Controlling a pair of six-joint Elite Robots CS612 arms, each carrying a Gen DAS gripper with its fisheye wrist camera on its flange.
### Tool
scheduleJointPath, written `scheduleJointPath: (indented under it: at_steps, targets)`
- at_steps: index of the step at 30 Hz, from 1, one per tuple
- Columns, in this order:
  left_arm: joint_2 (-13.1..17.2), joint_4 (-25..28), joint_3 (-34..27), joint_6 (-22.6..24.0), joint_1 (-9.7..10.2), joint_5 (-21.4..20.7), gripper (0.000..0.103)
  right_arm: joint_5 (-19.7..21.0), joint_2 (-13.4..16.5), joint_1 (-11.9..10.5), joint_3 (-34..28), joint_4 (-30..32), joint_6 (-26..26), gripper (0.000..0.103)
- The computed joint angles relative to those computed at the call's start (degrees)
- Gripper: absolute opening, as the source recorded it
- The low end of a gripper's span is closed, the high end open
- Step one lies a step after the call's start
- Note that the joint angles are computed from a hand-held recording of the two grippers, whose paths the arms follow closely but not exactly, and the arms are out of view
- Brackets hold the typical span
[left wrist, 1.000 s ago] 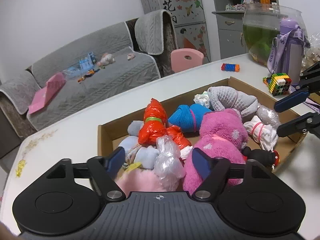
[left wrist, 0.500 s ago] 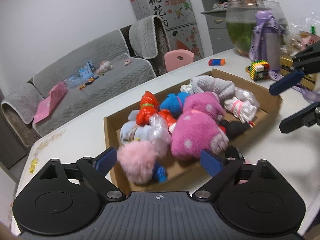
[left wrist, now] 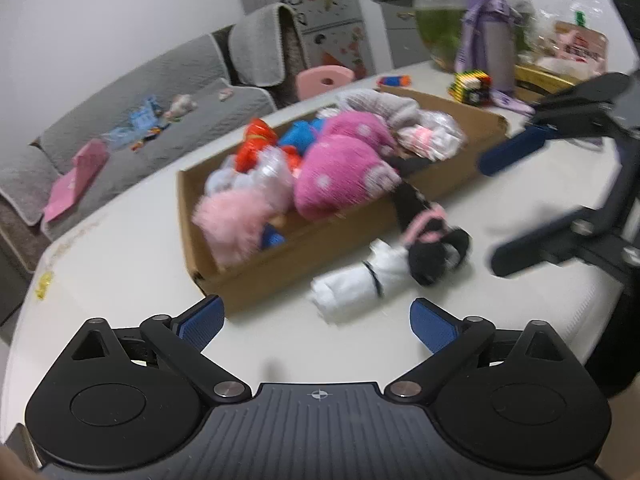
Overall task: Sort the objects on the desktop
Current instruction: 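Move both open grippers back to the last items beside the tray, then grasp the black pink-scarfed plush with the right gripper while the left grasps the black-banded white towel roll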
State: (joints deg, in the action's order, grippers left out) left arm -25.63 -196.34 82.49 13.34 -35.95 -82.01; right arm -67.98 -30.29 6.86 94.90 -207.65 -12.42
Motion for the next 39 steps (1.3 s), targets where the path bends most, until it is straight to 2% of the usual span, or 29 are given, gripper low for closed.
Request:
scheduleJointPath:
  at_steps: [3, 7, 17, 25, 33, 39]
  targets:
    - [-0.27, 0.71, 1.04, 0.97, 0.12, -2.14, 0.102, -1.00, 0.78, 0.41, -0.81, -0.31, 1.53, 0.084]
    - [0.06, 1.50, 1.06, 1.63, -0.12, -2.19, 0.102, -2.21, 1.60, 1.00, -2.07, 0.51, 2.15, 0.086]
    - [1.04, 2.41, -0.60, -2.76, 0.05, -2.24, 0.103, -2.08, 2.54, 1.30, -4.10, 3.46, 1.84, 0.086]
    - [1.29, 1.90, -0.93, -3.74, 0.07, -1.08, 0.103, -1.36, 3.28, 1.33, -5.77, 6.08, 1.96, 0.085]
    - [1.64, 1.83, -1.54, -4.89, -0.05, 0.12, 0.103, 2.38, 3.08, 0.22, -5.54, 7.59, 4.43, 0.049]
    - [2.37, 2.04, -2.88, -7.61, -0.55, 1.43, 0.103, 1.83, 2.21, -0.68, -2.69, 5.26, 4.74, 0.049]
